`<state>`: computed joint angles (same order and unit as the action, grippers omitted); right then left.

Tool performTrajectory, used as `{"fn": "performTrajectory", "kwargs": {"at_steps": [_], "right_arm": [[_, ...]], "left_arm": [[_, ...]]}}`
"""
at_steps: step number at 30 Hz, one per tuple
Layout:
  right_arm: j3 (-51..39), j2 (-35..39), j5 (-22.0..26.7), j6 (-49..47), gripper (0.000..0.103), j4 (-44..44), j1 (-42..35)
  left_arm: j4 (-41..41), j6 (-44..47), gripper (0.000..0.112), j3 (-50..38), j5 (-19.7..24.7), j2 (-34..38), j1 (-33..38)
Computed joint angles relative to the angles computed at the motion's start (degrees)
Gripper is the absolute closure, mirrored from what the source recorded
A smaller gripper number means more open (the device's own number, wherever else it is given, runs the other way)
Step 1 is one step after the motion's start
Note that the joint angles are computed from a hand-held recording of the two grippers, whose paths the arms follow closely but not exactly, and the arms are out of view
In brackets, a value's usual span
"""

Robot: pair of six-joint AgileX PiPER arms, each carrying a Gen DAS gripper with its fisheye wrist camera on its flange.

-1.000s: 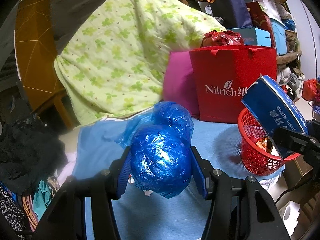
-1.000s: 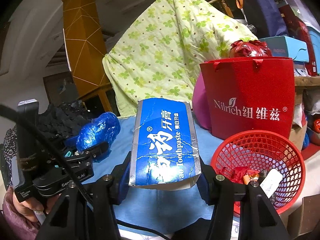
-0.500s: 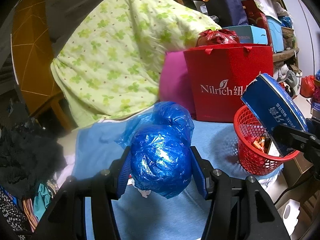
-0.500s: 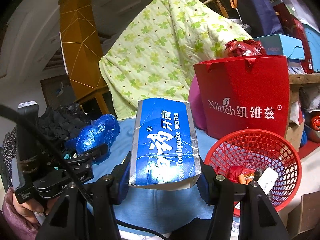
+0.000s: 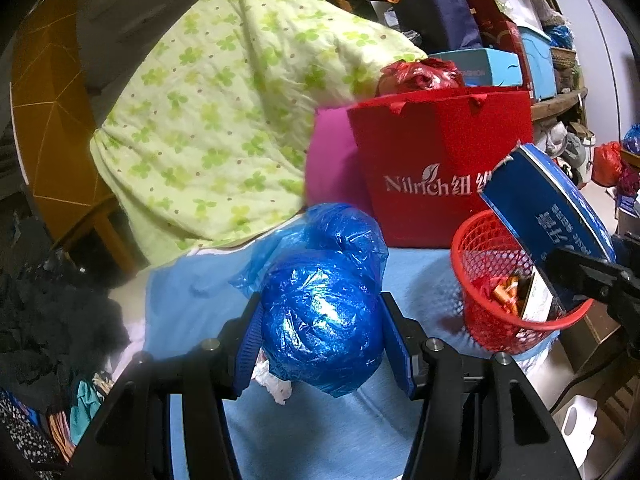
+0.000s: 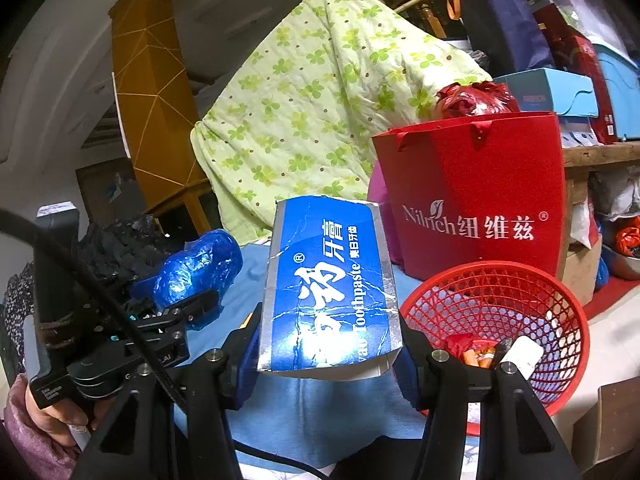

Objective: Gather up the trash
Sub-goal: 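Carry the blue bag and toothpaste box toward the red mesh basket, then open both grippers over the red basket to drop the items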

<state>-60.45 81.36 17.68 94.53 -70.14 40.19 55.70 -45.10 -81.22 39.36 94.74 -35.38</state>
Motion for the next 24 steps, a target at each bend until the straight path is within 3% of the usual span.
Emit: {"fn": "performTrajectory", "kwargs": {"at_steps": [6, 15, 24], "right_arm": [[3.4, -5.0, 3.0, 3.0, 0.044, -4.1, -0.8], [8.6, -8.4, 0.2, 4.7, 0.044, -3.4, -8.0], [12.4, -11.3, -2.6, 6.9, 0.044, -4.2, -13.9]], "left_arm": [[2.8, -2.7, 0.055, -0.4, -1.0, -0.4, -2.7], [-0.7, 0.4, 0.055, -1.5, -3.0, 1.6, -3.8], [-11.9, 10.4, 0.055, -8.4, -5.8, 6.5, -3.9]]}}
